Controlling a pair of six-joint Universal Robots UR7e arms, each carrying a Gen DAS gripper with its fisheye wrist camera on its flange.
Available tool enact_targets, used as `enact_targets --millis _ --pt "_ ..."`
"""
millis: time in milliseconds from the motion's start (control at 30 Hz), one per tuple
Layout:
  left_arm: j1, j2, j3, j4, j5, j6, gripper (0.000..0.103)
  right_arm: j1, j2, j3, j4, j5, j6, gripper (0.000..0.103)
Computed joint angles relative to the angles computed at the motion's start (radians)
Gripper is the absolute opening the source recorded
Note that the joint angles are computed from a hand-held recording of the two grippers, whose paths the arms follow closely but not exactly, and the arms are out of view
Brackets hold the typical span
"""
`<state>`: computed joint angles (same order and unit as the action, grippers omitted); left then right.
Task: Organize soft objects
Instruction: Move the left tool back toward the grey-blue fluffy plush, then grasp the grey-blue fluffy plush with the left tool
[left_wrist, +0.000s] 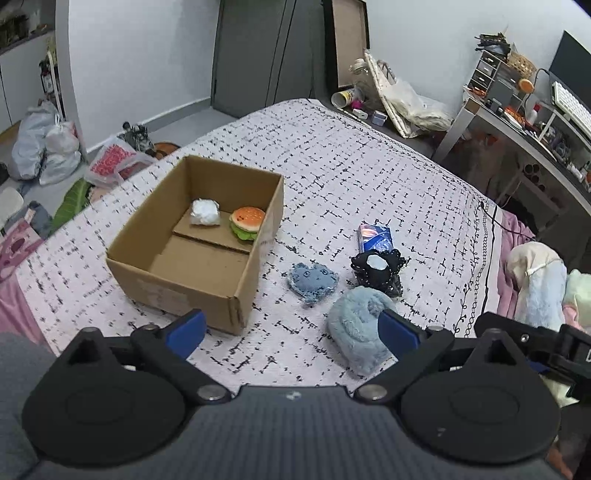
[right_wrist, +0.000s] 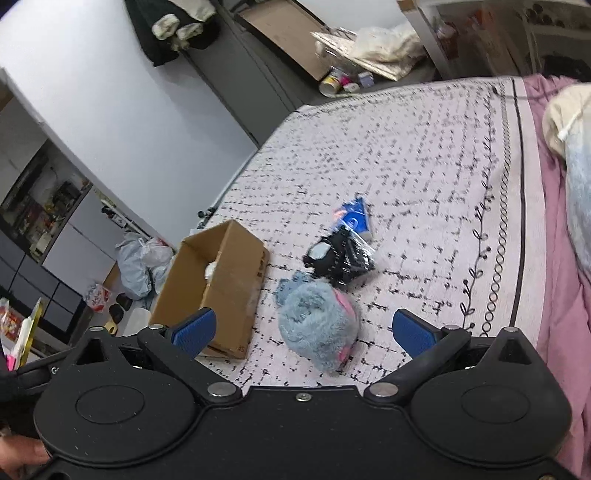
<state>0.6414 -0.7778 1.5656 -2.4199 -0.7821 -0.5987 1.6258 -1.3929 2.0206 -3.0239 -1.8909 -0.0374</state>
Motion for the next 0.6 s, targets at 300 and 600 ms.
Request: enact_targets --millis 300,600 --pt "0.04 0.058 -0.037 -0.033 -0.059 -0.002 0.084 -0.038 0.04 -0.037 0.059 -0.01 0.102 0.086" --pt "0.084 0.127 -0.099 -0.053 -0.154 0.014 0.065 -0.064 0.094 -0.081 0.078 -0.029 0.195 0.069"
